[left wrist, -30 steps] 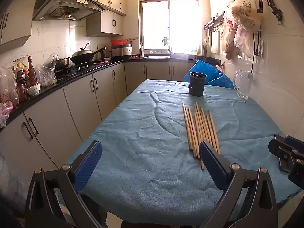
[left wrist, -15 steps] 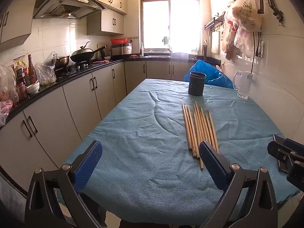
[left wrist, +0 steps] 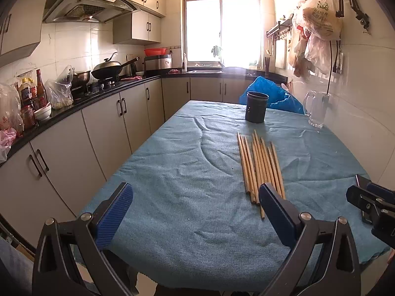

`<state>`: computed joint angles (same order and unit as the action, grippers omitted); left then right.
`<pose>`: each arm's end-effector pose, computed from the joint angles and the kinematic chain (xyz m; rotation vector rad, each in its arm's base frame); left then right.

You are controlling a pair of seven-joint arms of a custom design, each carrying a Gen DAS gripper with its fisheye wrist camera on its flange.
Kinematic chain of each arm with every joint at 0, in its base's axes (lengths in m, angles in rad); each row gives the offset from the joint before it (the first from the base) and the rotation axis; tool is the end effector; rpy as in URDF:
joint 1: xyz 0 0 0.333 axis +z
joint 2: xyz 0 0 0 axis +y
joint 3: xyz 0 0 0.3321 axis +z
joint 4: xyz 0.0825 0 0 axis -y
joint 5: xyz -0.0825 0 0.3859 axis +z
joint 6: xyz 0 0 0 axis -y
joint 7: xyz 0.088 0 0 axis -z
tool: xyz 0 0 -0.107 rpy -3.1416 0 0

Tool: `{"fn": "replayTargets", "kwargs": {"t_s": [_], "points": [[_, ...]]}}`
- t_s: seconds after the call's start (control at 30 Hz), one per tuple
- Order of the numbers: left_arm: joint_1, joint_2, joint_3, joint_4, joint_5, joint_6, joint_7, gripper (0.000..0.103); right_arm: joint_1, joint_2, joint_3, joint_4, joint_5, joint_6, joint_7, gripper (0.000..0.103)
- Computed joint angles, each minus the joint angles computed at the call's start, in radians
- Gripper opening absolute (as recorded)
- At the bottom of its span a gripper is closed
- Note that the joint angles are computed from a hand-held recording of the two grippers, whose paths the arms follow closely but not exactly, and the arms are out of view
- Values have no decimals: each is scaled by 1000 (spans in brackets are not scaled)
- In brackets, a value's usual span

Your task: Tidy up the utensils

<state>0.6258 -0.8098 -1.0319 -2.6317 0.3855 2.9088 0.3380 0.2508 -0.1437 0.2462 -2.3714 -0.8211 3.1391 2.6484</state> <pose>0.3802 -0.2193 0.4557 -1.7894 1.2253 -0.6899 0.4178 0.3042 0.4805 -1.8019 1.3936 -0.4813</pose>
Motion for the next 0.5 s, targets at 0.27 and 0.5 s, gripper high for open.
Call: {"fn": "replayTargets", "kwargs": {"t_s": [0.27, 0.5], "points": [[-9, 13, 14, -3, 6, -4, 1, 102, 79, 15, -56, -11, 174, -6, -159, 62], [-16, 72, 54, -9, 11, 26, 27, 102, 225, 38, -162, -16, 504, -21, -467, 54]]}}
